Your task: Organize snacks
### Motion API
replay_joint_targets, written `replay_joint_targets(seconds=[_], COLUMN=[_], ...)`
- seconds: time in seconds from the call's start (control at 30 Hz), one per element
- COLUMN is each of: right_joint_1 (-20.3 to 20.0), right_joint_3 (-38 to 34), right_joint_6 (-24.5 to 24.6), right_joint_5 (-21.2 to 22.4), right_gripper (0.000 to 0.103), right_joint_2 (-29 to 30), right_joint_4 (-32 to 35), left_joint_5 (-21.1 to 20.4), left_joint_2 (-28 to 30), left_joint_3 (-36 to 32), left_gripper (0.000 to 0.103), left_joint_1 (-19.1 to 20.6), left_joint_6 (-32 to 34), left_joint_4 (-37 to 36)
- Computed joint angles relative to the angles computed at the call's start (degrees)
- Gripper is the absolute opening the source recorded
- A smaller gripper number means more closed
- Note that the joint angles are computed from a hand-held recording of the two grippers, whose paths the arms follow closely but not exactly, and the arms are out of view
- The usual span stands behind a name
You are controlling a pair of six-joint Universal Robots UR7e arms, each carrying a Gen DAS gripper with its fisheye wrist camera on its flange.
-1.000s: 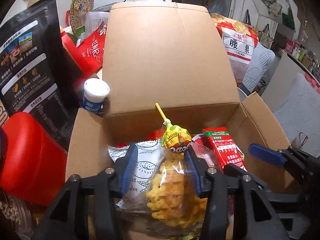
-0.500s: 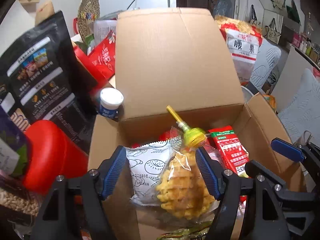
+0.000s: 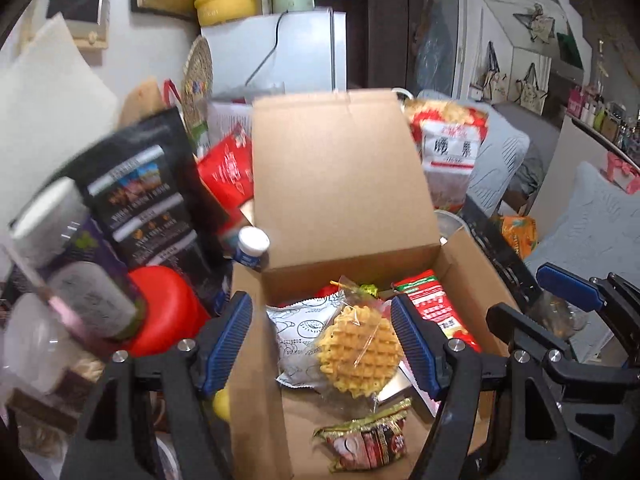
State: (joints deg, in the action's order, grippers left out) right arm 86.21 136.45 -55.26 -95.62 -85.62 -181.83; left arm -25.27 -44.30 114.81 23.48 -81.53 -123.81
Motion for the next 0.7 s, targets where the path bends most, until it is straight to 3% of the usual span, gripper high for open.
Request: replay_joint_targets(seconds=[0.37,0.63,0.67,0.7], right_joint_1=[0.51,-2.40,-3.06,-3.61], right_joint_3=[6.29,10.79,11.51,11.85], right_joint_6=[-2.06,-4.70,-5.12,-5.47], right_joint_5=[6.27,11.43,12.24,12.84], right_gripper=[0.066,0.079,0.080,0.081], right_joint_2=[-14.39,-27.91,-30.16,-31.37], right_joint_4=[3.41,10.53,11.71,12.42], left_joint_5=[0.99,-1.46,-1.85,-2.22], left_joint_2=[-4.44,-5.60,-5.65,-5.62], left_joint_3=[0.35,0.52,0.55,0.60], left_gripper=[0.072,0.072,0.073,0.080], left_joint_1=[-9.88,-16.70,-17.48,-18.25], left_joint_6=[-15.40,-23.61,-24.31,-24.84], left_joint_4=[18.72,27.91,28.58,29.08])
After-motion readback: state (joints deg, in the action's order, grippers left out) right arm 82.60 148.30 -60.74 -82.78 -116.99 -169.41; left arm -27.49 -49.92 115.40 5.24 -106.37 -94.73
